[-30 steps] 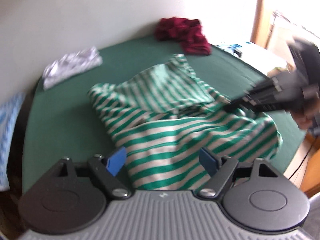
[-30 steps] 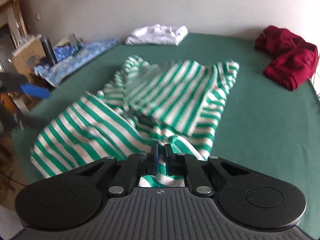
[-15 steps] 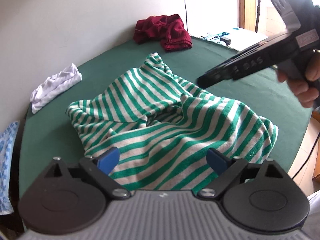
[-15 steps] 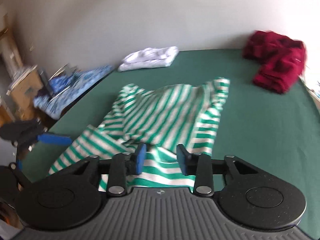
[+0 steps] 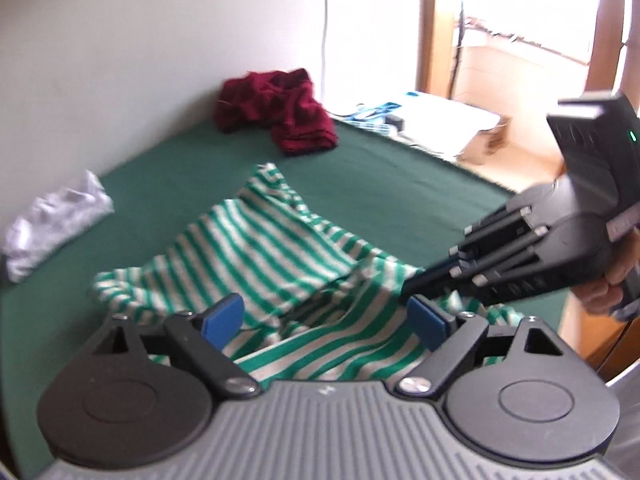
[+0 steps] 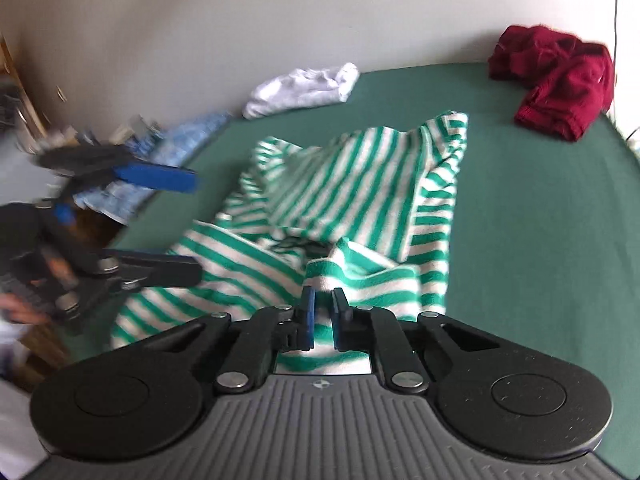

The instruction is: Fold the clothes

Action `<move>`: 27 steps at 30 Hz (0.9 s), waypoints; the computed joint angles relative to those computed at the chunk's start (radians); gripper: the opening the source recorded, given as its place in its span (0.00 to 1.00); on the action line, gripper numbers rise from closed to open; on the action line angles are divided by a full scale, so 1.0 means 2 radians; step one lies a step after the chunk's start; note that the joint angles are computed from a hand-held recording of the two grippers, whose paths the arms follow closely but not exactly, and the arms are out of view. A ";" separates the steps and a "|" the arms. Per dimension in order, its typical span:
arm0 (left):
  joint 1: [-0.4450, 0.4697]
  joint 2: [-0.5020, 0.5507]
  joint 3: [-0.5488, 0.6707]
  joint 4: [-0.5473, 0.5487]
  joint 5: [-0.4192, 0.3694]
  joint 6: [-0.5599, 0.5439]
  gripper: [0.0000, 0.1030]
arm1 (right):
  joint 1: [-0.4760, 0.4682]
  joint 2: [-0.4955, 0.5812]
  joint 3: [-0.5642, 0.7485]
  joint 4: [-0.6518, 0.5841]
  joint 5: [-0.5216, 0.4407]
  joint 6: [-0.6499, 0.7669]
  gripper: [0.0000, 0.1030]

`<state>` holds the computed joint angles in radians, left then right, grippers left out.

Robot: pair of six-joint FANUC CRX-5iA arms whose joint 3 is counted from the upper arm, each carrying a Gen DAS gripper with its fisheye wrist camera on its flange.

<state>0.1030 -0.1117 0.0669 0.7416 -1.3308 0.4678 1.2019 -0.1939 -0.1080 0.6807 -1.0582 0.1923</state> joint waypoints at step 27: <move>-0.054 0.175 0.169 -0.022 -0.117 0.182 0.29 | 0.014 0.025 -0.013 0.088 -0.112 -0.177 0.13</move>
<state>-0.0053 0.2379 0.4051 0.6973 -1.5644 0.8316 1.2291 -0.1435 -0.1338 0.8565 -1.2819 -0.1614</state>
